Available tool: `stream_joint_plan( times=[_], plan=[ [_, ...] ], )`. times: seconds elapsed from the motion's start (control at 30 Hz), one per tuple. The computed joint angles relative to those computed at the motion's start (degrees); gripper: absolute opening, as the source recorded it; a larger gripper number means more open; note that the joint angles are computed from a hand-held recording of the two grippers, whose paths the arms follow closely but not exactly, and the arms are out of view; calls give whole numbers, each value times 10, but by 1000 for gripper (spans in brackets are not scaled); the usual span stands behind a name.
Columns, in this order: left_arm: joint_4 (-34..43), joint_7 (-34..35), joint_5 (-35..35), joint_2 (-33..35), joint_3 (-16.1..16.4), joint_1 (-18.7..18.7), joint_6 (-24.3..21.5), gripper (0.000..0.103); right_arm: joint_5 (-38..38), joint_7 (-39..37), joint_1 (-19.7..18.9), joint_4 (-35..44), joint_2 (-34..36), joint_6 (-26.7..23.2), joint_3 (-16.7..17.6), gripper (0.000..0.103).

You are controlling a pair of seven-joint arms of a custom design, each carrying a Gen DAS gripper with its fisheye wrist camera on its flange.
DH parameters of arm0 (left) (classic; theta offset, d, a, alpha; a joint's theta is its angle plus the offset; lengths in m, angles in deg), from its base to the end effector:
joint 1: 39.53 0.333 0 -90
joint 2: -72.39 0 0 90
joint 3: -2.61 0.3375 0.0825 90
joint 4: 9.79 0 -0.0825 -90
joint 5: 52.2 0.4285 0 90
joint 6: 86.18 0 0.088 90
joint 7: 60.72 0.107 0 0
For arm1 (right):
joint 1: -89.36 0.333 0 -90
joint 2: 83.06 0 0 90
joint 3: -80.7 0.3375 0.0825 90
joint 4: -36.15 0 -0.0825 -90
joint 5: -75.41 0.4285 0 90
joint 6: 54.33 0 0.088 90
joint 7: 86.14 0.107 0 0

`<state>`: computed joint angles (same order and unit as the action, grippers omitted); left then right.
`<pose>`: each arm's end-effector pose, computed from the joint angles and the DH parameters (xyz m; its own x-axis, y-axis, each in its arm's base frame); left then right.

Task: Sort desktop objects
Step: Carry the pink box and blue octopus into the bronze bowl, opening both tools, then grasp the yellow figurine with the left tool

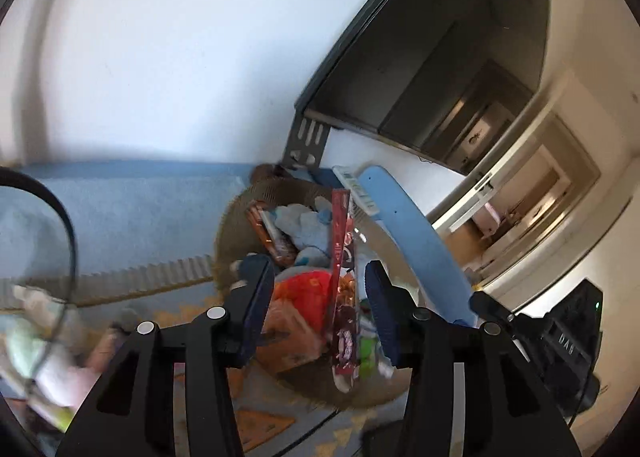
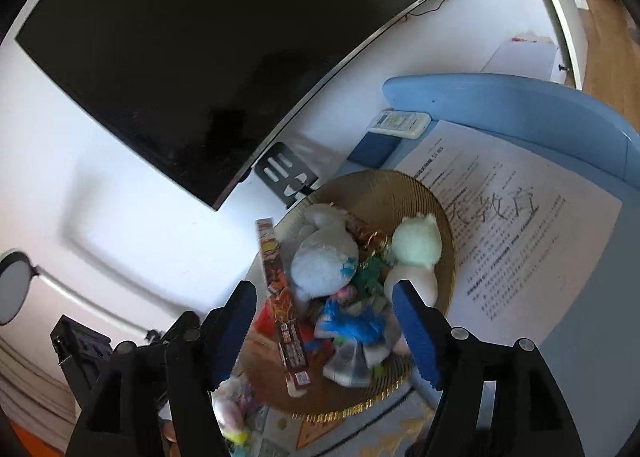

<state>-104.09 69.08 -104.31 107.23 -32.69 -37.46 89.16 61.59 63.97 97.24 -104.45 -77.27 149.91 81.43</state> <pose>0.7088 -0.2895 0.3681 -0.3339 -0.7879 0.5174 -0.7400 -0.1209 -0.6617 0.5458 0.1126 0.3649 -0.2387 -0.7157 -0.6563 -0.5317 0.6619 -0.5283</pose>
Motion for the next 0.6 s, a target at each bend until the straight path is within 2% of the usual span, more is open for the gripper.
stream_joint_plan(
  times=[0.03, 0.13, 0.17, 0.23, 0.27, 0.3, 0.37, 0.4, 0.47, 0.5, 0.57, 0.6],
  plan=[
    [-26, 23, -9, -19, -17, 18, 18, 45, -14, 9, -2, -11, -9, 9, 4, 70],
    [-106, 94, -58, -76, -95, 102, 59, 45, -32, 14, 9, -41, -39, 33, 12, 73],
    [-129, 97, -65, -101, -105, 118, 62, 45, -39, 14, 15, -50, -49, 41, 15, 76],
    [-181, 161, -136, -153, -162, 186, 77, 45, -55, 11, 31, -64, -63, 59, 23, 77],
    [-206, 204, -183, -178, -199, 230, 86, 46, -59, 7, 40, -67, -64, 68, 27, 80],
    [-228, 234, -224, -207, -220, 259, 90, 46, -66, 4, 49, -69, -63, 76, 31, 89],
    [-276, 264, -292, -278, -221, 288, 85, 48, -38, -32, 73, -72, -52, 92, 46, 103],
    [-302, 275, -324, -312, -214, 295, 86, 49, -7, -67, 87, -71, -41, 103, 54, 103],
    [-340, 256, -327, -345, -191, 291, 90, 49, 57, -142, 120, -56, -13, 91, 65, 103],
    [-361, 222, -303, -354, -179, 290, 95, 49, 102, -192, 142, -46, 0, 72, 67, 103],
    [-402, 121, -208, -352, -158, 288, 104, 49, 215, -319, 201, -18, 30, 49, 58, 103],
    [-416, 82, -171, -347, -147, 285, 105, 49, 235, -347, 217, -5, 47, 46, 54, 103]
  ],
)
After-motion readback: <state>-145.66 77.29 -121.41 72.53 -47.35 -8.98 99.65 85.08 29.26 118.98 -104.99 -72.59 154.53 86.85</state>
